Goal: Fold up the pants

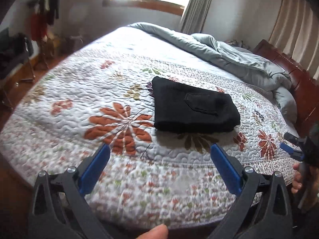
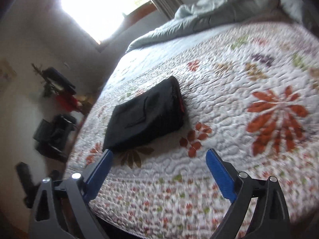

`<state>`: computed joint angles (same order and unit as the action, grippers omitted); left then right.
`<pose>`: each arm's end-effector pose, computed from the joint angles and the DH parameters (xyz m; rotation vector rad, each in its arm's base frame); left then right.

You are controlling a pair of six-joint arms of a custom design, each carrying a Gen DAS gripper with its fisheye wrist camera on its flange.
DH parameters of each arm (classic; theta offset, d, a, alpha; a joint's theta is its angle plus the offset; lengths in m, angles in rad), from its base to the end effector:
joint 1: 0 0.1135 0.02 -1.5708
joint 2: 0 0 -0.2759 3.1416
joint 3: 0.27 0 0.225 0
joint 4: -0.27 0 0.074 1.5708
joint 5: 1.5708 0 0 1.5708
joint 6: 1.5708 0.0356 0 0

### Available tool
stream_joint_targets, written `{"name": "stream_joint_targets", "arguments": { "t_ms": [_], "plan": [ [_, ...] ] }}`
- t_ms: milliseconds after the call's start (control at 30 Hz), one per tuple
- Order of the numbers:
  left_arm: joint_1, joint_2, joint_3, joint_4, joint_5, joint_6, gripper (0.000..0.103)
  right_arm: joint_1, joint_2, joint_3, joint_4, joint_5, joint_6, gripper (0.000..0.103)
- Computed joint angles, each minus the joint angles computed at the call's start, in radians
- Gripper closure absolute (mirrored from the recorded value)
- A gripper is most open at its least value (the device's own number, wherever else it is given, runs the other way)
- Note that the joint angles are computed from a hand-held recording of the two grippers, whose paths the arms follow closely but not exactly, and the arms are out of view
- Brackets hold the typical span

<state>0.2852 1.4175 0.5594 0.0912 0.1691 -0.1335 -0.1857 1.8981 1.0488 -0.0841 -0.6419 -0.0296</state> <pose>0.2355 0.0628 0.1856 -0.4014 2.2923 -0.1216 0.3558 -0.0452 0.1692 -0.0740 2.3725 0.6962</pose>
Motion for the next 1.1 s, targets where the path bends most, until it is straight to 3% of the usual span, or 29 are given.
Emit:
{"name": "stream_joint_targets", "arguments": {
  "t_ms": [133, 233, 367, 500, 600, 733, 933, 1100],
  "plan": [
    [-0.113, -0.269, -0.081, -0.160, -0.156, -0.063, 0.003, 0.037, -0.253, -0.202, -0.003, 0.167, 0.006, 0.004],
    [-0.235, -0.430, -0.077, -0.335, -0.264, -0.107, 0.003, 0.054, -0.402, -0.280, -0.067, 0.196, -0.035, 0.004],
    [-0.472, -0.623, -0.039, -0.563, -0.440, -0.251, 0.003, 0.094, -0.677, -0.386, -0.117, 0.221, -0.071, 0.004],
    [-0.761, -0.686, 0.038, -0.780, -0.683, -0.486, 0.003, 0.148, -0.911, -0.409, -0.249, 0.233, -0.090, 0.004],
    [-0.982, -0.696, 0.107, -0.947, -0.842, -0.685, 0.003, 0.203, -0.977, -0.400, -0.330, 0.245, -0.085, 0.004],
    [-1.146, -0.689, 0.178, -1.110, -0.961, -0.872, 0.003, 0.275, -1.009, -0.386, -0.377, 0.274, -0.065, 0.004],
    [-1.146, -0.674, 0.206, -1.142, -1.002, -0.878, 0.003, 0.311, -0.958, -0.358, -0.359, 0.312, -0.059, 0.004],
    [-1.063, -0.651, 0.195, -1.065, -0.951, -0.776, 0.003, 0.326, -0.921, -0.347, -0.336, 0.352, -0.061, 0.004]
  ]
}}
